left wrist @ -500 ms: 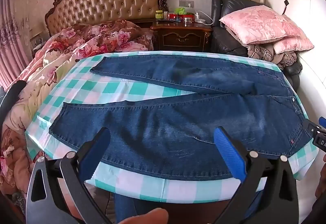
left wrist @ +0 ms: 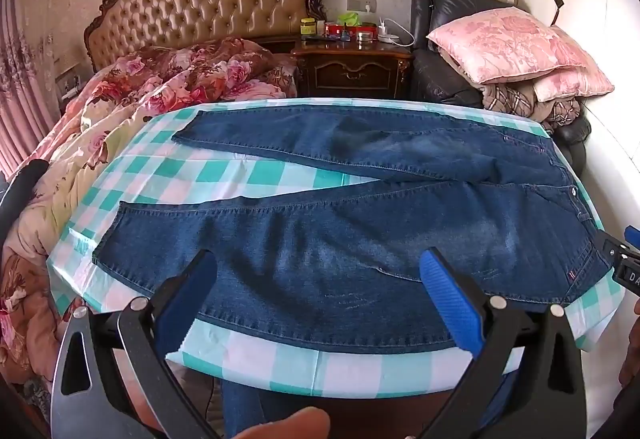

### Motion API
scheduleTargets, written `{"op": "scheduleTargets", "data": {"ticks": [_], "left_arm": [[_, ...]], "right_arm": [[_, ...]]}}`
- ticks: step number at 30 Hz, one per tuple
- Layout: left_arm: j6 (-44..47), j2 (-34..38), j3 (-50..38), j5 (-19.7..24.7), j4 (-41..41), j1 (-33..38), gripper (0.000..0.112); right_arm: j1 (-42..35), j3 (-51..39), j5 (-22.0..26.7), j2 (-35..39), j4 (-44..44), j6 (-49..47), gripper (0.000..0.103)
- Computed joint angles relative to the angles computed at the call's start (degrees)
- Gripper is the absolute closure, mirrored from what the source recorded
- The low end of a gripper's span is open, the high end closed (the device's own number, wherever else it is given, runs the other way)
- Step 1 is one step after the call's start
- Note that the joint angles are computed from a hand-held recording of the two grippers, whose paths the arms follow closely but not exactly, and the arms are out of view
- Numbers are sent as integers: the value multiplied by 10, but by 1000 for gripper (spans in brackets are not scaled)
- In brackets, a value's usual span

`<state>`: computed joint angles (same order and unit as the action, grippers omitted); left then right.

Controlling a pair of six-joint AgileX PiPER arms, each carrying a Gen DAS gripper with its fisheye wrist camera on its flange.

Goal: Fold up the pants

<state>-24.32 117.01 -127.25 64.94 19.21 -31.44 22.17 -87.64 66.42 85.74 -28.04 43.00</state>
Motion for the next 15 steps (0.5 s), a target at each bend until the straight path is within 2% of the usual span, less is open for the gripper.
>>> {"op": "scheduleTargets", "data": {"ticks": [15], "left_arm": [[-5, -4, 14, -9, 4, -2, 11]], "right_arm": [[11, 13, -9, 4, -9, 20, 17]]}}
